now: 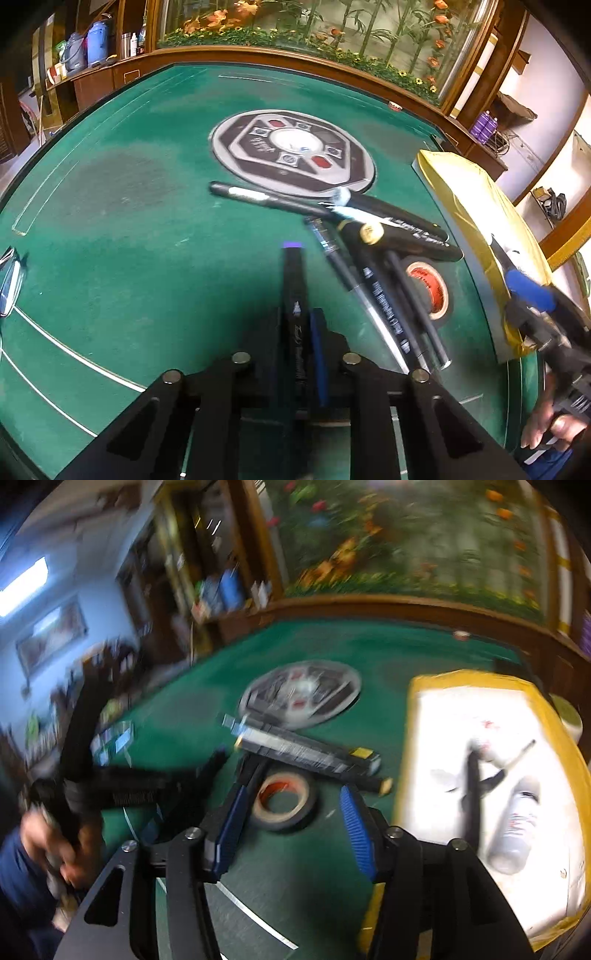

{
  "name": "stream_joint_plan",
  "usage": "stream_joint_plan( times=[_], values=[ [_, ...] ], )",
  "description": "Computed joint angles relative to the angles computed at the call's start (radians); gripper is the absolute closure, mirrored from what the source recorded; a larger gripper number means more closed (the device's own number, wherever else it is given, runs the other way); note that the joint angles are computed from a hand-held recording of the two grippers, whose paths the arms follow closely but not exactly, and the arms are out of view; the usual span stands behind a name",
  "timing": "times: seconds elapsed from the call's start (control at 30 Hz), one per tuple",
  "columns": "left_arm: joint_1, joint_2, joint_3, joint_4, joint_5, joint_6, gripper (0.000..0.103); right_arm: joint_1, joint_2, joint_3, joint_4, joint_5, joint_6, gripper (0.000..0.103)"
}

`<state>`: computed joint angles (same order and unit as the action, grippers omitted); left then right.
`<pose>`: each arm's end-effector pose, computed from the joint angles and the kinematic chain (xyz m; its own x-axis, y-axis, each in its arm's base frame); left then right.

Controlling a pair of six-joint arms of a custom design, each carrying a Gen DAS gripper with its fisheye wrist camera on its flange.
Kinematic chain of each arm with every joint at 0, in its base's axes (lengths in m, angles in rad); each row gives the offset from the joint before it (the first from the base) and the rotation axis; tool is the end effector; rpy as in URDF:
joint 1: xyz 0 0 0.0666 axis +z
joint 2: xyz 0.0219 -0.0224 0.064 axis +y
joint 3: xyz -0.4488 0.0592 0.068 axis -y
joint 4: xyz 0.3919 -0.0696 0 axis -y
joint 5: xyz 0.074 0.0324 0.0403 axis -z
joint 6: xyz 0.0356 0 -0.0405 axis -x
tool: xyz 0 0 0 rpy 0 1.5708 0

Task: Organize rigid objects
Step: 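Grasp black electrical tape roll with right tool while left tool grasps black marker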

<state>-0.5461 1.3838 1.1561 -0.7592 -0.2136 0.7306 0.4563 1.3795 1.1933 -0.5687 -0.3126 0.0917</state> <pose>0.3856 -0.2260 0.4049 -0.8031 -0.2751 -0.5286 -0.1721 0.9563 -0.2362 0.4145 0.2152 0.4375 -0.5557 -0.3698 -0.7446 -0.6741 0.7247 0.1431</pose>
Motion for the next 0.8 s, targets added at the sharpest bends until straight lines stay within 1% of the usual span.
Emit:
stream_joint_plan(
  times=[0.07,0.13,0.17,0.23,0.27,0.3,0.33,0.43,0.5,0.57,0.63,0.7,0.73,0.8],
  values=[
    [0.004,-0.014,-0.019,0.020,0.007,-0.010,0.087,0.032,0.014,0.011,-0.042,0.051,0.033,0.051],
    [-0.001,-0.019,-0.026,0.027,-0.001,-0.017,0.087,0.057,0.033,0.027,-0.084,0.143,0.032,0.051],
    [-0.003,-0.018,-0.025,0.027,-0.006,-0.018,0.087,0.058,0.046,0.037,-0.098,0.157,0.026,0.051],
    [-0.008,-0.014,-0.021,0.024,-0.018,-0.023,0.087,0.055,0.062,0.056,-0.133,0.119,0.037,0.050],
    [-0.010,-0.014,-0.021,0.024,-0.021,-0.024,0.086,0.059,0.068,0.061,-0.147,0.122,0.048,0.048],
    [-0.010,-0.014,-0.023,0.028,-0.022,-0.026,0.087,0.065,0.071,0.065,-0.157,0.132,0.061,0.045],
    [-0.010,-0.015,-0.025,0.031,-0.023,-0.027,0.087,0.072,0.075,0.065,-0.157,0.145,0.067,0.044],
    [-0.011,-0.015,-0.025,0.033,-0.028,-0.031,0.087,0.092,0.101,0.088,-0.169,0.173,0.067,0.044],
    [-0.012,-0.013,-0.025,0.034,-0.032,-0.030,0.087,0.109,0.122,0.105,-0.167,0.217,0.079,0.043],
    [-0.017,-0.012,-0.023,0.031,-0.040,-0.033,0.087,0.117,0.145,0.122,-0.159,0.227,0.074,0.043],
    [-0.020,-0.010,-0.022,0.030,-0.050,-0.035,0.087,0.123,0.145,0.115,-0.143,0.238,0.066,0.043],
    [-0.023,-0.011,-0.023,0.033,-0.056,-0.035,0.088,0.120,0.137,0.107,-0.142,0.221,0.072,0.043],
    [-0.022,-0.012,-0.026,0.037,-0.055,-0.030,0.088,0.114,0.128,0.098,-0.138,0.195,0.063,0.043],
    [-0.019,-0.017,-0.030,0.041,-0.043,-0.026,0.088,0.110,0.117,0.087,-0.127,0.171,0.050,0.043]
  ],
)
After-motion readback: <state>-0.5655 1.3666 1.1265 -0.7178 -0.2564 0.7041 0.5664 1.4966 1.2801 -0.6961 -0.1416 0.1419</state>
